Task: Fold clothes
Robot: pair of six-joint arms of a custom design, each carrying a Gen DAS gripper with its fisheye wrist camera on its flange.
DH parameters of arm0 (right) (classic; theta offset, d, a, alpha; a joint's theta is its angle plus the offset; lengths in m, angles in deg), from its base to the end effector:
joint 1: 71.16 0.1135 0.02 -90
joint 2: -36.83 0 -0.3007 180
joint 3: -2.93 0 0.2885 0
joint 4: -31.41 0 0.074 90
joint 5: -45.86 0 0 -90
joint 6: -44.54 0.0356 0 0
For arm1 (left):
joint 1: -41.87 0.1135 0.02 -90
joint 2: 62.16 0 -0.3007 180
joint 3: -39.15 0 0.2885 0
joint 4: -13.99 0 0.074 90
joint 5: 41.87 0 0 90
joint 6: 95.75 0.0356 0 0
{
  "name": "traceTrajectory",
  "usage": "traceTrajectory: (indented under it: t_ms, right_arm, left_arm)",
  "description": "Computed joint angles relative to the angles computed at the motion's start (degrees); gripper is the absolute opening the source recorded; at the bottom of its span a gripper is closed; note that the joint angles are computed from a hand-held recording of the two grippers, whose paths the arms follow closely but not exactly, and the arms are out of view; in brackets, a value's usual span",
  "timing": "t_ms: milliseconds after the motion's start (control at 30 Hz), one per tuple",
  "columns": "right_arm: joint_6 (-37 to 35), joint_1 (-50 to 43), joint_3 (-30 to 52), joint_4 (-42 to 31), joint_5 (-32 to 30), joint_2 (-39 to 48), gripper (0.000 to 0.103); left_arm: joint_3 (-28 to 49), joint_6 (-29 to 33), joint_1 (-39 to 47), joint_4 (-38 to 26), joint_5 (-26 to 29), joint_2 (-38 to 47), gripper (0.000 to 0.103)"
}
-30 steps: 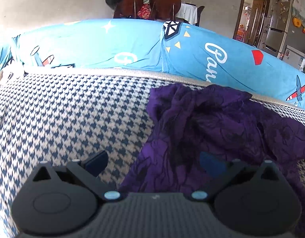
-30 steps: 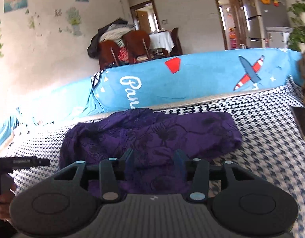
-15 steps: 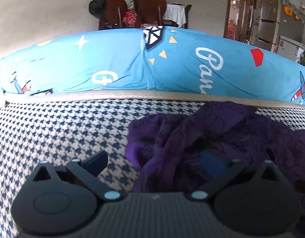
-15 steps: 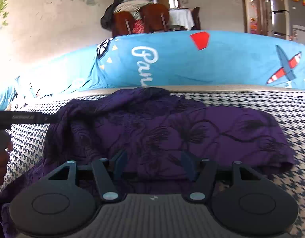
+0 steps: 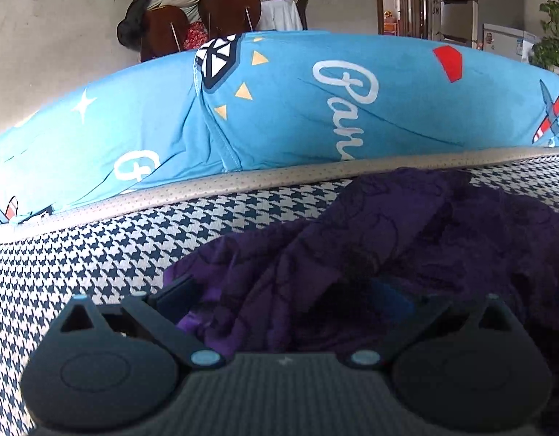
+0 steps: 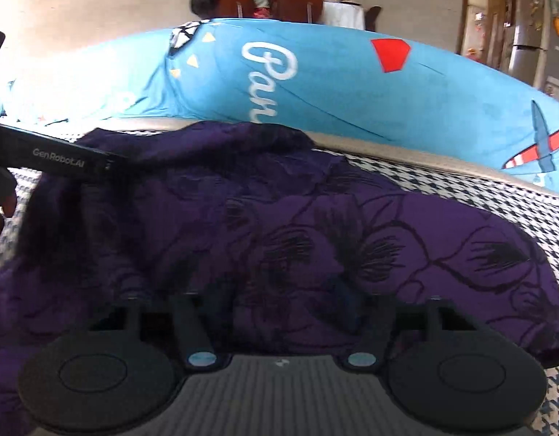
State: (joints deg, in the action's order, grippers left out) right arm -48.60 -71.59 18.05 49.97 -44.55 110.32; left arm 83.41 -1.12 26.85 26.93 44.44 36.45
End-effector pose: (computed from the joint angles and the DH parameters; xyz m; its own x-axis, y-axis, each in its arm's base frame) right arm 0.1700 -0.0010 0.0860 -0.6394 -0.0500 -0.7673 -0.0331 0.9987 -0.0375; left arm 0.3051 -0.0795 0.1039 -0.6196 0.2497 -0.7441 0.2629 0.9593 0.1030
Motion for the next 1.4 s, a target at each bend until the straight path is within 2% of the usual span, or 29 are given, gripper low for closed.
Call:
traceTrajectory:
  t_ms: [33, 67, 100, 167, 233, 333, 433, 567, 667, 767, 833, 900, 1100, 1200, 1267, 1400]
  right_arm:
    - [0.3, 0.1, 0.1, 0.9, 0.7, 0.8, 0.037]
    - [0.6, 0.2, 0.1, 1.7, 1.5, 1.6, 0.023]
    - [0.9, 0.0, 0.3, 1.6, 2.3, 1.5, 0.016]
    - [2.2, -2.1, 0.7, -0.2, 1.5, -0.4, 0.010]
    - [3.3, -4.5, 0.6, -1.4, 1.2, -3.5, 0.009]
    - [4.3, -7.3, -0.3, -3.4, 4.6, -10.0, 0.009]
    - [4.7, -12.1, -0.7, -5.8, 7.7, -16.4, 0.009]
    - [4.8, -21.7, -0.6, -6.0, 9.6, -20.5, 0.009]
    - [5.5, -29.0, 1.3, -6.9, 11.5, -19.2, 0.010]
    - [5.8, -36.1, 3.1, -8.2, 12.4, -17.7, 0.014]
    - [4.4, -42.3, 4.1, -11.5, 7.9, -18.7, 0.025]
    - [4.0, -45.7, 4.9, -13.6, 6.2, -18.9, 0.043]
    - [4.9, -49.8, 3.5, -15.3, 5.3, -24.3, 0.047]
    - [6.0, -52.8, 3.0, -16.6, -2.3, -27.6, 0.054]
    - [6.2, -51.8, 3.0, -18.5, -4.4, -29.2, 0.054]
    - [5.9, -46.7, 3.0, -21.1, -5.4, -31.3, 0.054]
  left_arm:
    - [0.5, -0.2, 0.1, -0.1, -0.2, 0.8, 0.103]
    - [0.8, -0.2, 0.1, 0.1, -0.3, 1.5, 0.103]
    - [1.0, 0.0, 0.1, 0.4, -0.7, 2.0, 0.103]
    - [1.0, 0.1, -0.2, 1.4, -1.9, 2.6, 0.100]
    - [0.9, -0.7, -0.1, 1.7, -2.5, 2.3, 0.091]
    - [0.9, -2.3, 0.7, 1.4, -2.2, 1.5, 0.079]
    - [0.4, -3.4, 0.4, 2.0, -4.3, 1.1, 0.067]
    - [-0.7, -4.7, 0.3, 3.0, -7.0, 0.1, 0.064]
    - [-1.6, -5.5, 0.4, 4.1, -9.3, -0.9, 0.064]
    - [-1.8, -7.5, 1.8, 2.9, -9.8, -2.5, 0.064]
    - [-1.8, -8.4, 2.8, 2.2, -10.5, -3.3, 0.065]
    - [-1.9, -9.1, 3.8, 1.7, -11.2, -3.9, 0.065]
    - [-3.0, -11.8, 7.4, -1.8, -10.7, -7.2, 0.068]
    - [-4.1, -13.0, 9.6, -4.2, -9.5, -9.6, 0.074]
    - [-5.0, -12.7, 11.2, -5.6, -8.6, -11.1, 0.084]
    - [-6.7, -9.6, 14.2, -7.3, -7.0, -13.4, 0.088]
